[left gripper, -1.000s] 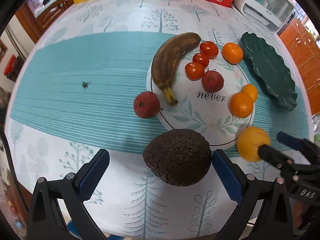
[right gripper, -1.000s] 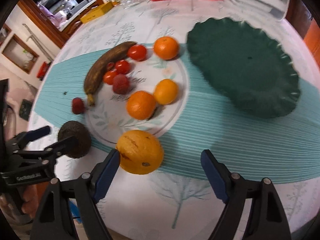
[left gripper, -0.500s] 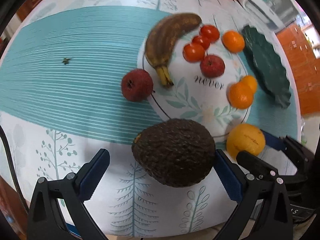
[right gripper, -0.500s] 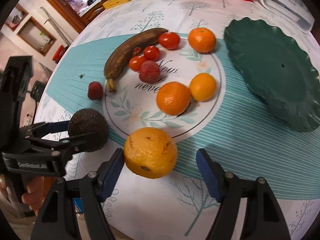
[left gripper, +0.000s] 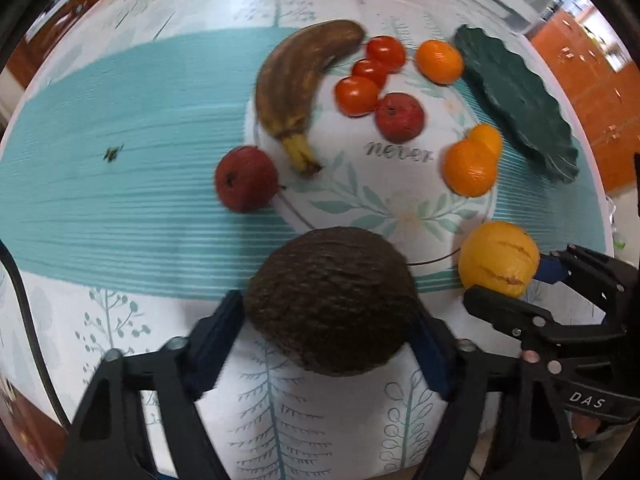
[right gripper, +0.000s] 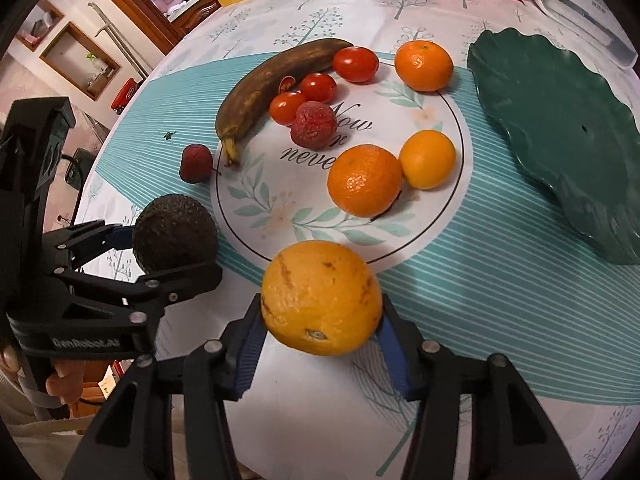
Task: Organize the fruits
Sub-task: 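Carry the avocado in left gripper while right gripper carries the orange to the green plate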
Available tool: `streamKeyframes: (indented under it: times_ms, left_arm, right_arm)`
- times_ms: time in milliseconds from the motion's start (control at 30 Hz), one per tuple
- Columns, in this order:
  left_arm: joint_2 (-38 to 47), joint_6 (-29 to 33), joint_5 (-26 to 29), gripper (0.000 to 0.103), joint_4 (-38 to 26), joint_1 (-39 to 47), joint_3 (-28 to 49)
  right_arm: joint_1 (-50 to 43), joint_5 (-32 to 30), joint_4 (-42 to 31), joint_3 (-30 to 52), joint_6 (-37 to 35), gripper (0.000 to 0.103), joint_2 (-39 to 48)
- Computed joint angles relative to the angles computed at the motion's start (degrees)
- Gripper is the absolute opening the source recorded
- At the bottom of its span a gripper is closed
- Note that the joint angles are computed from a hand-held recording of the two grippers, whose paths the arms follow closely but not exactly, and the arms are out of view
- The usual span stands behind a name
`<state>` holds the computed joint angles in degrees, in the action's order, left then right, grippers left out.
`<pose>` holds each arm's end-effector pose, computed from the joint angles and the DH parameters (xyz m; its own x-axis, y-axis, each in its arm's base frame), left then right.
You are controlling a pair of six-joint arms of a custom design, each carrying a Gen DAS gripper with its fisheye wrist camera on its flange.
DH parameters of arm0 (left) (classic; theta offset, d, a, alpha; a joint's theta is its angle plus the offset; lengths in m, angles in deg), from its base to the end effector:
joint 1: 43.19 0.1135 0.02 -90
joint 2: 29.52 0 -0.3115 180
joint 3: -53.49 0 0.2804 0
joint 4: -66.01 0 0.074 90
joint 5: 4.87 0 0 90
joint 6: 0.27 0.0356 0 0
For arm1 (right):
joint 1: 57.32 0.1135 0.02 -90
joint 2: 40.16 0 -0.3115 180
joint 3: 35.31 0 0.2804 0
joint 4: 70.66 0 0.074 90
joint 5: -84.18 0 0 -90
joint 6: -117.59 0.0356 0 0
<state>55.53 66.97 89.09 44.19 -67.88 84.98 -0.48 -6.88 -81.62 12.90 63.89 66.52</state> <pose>0.1692 -0.0805 0.0923 -0.9780 0.0249 -0.2069 0.0587 0.9855 -0.1593 0.1606 0.2469 0.0703 -0.9103 -0.3111 -0.2729 -0.3743 0.9004 0.2220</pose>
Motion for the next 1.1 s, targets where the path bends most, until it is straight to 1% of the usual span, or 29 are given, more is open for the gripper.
streamKeyframes:
  times_ms: [133,267,333,467,533,633,700,767,867,1000,1100]
  left_arm:
    - [-0.7,-2.7,-2.3,0.072,1.6,-2.3,-0.7]
    - [-3.1,-5.0,-4.6,0.072,0.0,-4.1,-1.1]
    - [-5.9,-4.9,-4.7,0.072,-1.8,-3.9,-1.4]
    - [-11.5,-5.0,-6.1,0.072,-7.3,-5.4,0.8]
    - [-14.2,-4.6,-5.8,0.072,-10.1,-6.1,2.5]
    - [-15.7,-4.9,-6.0,0.072,-13.9,-8.7,7.3]
    - [-15.1,-3.9,-5.9,0.072,-15.5,-9.9,11.3]
    - [-12.6,-3.2,-6.4,0.072,-15.7,-11.2,15.3]
    - [-9.2,0.3,-6.7,0.072,-16.2,-11.7,22.4]
    - [-3.3,2.7,-7.1,0.072,-14.7,-13.1,29.9]
    - [2.8,3.8,-7.3,0.072,-13.3,-14.0,36.2]
  right_arm:
    - [0.4,0.6,0.6,-0.4,0.8,0.052,-0.1]
    - [0.7,1.6,1.4,-2.2,1.8,0.052,-1.6]
    - [0.6,1.8,1.8,-3.2,2.2,0.051,-3.0]
    - [0.9,3.9,0.6,-4.7,3.3,0.051,-7.3]
    - [0.8,4.9,-0.8,-5.1,3.6,0.051,-10.0]
    - [0.4,7.1,-3.5,-5.9,4.0,0.051,-15.3]
    - [-0.6,8.6,-5.7,-5.7,3.8,0.051,-18.8]
    - [-2.3,10.6,-8.2,-6.0,3.3,0.051,-23.5]
    - [-5.5,13.7,-11.5,-6.1,1.9,0.051,-29.5]
    - [-10.5,17.1,-15.0,-5.0,-0.4,0.051,-34.1]
    - [-15.3,19.7,-15.9,-3.9,-2.3,0.052,-34.8]
